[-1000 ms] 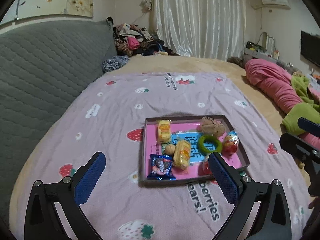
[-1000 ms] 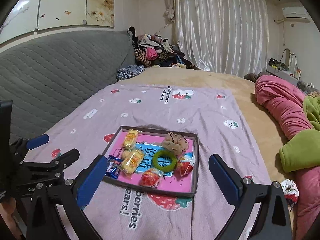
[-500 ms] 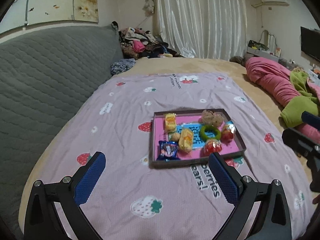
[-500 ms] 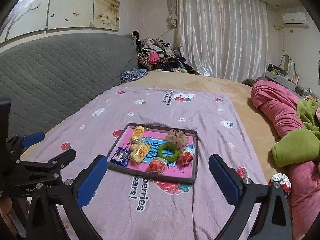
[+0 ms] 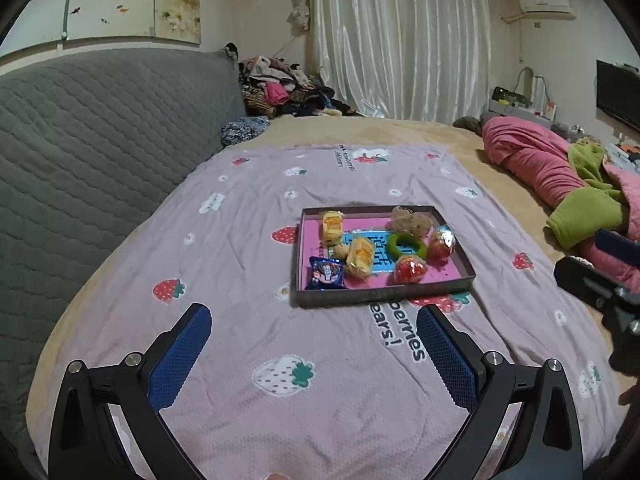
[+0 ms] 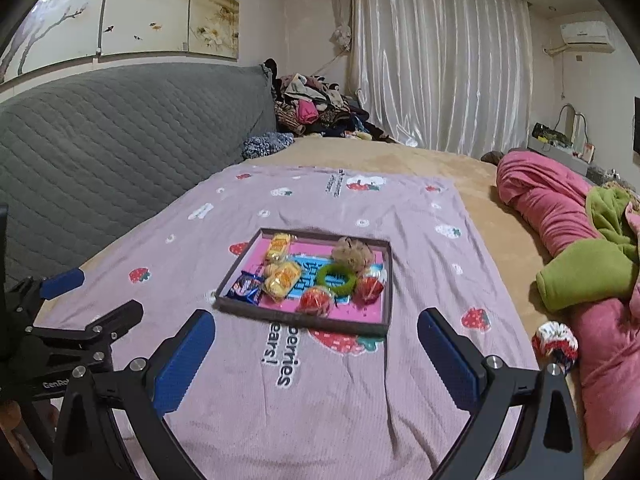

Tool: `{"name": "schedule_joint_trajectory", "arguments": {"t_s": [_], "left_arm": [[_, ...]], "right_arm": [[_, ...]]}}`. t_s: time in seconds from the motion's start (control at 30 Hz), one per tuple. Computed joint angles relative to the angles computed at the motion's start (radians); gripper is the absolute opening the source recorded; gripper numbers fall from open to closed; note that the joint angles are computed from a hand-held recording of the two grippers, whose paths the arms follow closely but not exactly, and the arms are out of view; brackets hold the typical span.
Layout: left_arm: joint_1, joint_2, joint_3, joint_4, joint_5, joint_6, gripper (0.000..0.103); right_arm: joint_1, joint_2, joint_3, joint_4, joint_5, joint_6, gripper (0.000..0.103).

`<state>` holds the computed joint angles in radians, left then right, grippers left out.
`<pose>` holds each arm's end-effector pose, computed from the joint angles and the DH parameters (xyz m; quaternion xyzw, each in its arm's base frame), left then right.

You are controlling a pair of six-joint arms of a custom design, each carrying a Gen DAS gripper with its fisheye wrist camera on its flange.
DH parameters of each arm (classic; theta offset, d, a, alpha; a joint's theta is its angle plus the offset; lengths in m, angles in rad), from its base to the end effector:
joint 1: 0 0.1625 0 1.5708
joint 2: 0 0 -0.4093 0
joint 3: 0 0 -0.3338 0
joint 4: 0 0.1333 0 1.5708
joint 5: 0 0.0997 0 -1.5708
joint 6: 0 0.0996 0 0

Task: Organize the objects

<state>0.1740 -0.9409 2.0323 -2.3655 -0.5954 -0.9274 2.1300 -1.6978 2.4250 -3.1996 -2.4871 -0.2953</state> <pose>-0.4296 -0.2946 0.1145 0.2705 0.8337 -0.3734 0.3040 0.2088 -0.2314 0.3872 0.1591 -0.8146 0.4397 0.3432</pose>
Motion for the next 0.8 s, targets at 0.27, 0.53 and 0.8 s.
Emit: {"name": "schedule_joint_trajectory", "arguments": {"t_s": [0.27,0.53,0.8], "left_arm": [[-0.021,-0.004,0.038,-0.010,-0.020,-0.016,0.102],[-0.021,-0.002,0.081,-0.039,-0.043,-0.042,0.102],[-0.008,0.019,0.108,-0.111,-0.059,-0.018,0.102]], "right_arm": [[-0.032,-0.039,0.065,-0.015,0.014,0.012,0.102],[-0.058,-0.055,0.118,-0.057,0.036,0.001,0.102],[-0.113,-0.058,0.155,-0.091,0.069,-0.016,0.102]]}}
